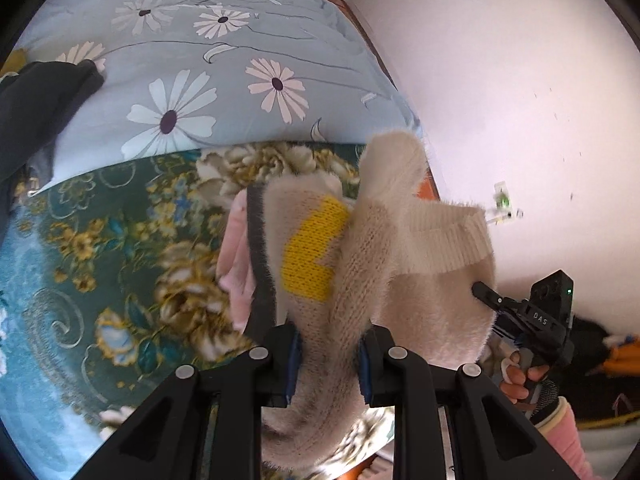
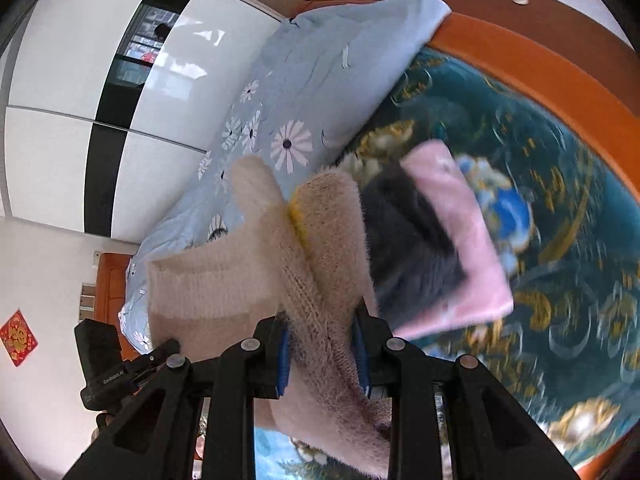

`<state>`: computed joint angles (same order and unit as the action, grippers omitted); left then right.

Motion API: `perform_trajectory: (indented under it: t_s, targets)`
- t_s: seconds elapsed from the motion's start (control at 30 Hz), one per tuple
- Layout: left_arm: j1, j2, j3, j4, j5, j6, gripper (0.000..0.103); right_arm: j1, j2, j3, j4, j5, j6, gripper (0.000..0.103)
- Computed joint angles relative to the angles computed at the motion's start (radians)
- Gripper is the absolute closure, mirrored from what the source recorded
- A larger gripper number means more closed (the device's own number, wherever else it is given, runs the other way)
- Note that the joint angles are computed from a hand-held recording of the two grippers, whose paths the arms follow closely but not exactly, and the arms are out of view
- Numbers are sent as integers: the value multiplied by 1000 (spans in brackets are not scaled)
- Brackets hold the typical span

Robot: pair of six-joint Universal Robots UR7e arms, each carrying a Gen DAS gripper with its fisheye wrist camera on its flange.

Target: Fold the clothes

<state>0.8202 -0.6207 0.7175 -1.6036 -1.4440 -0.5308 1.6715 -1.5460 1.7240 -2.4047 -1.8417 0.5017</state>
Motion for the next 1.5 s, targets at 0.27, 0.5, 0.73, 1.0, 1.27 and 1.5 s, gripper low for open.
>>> perform_trajectory:
  t_s: [0.27,0.5,0.73,1.0,1.27,1.5]
  targets:
    - [53,133,-113,22,40,-61,78,-119,76,-88,46,73,-69,76]
    - [103,102,36,-79,-24,-184,77,-229,37,12,-33,138,-39,76]
    - [107,133,-3,-57,-23,-144,76,-242,51,7,-34,104,-51,75]
    - [95,124,-31,17,18,-136,64,-222,53,-7,-11,74,-80,68]
    - [38,84,-22,17,145,-40,60,-117,48,-29,-10,-151,-131,67]
    - [15,128,-40,18,128,13,60,-38,100,-45,-16,-178,-199,67]
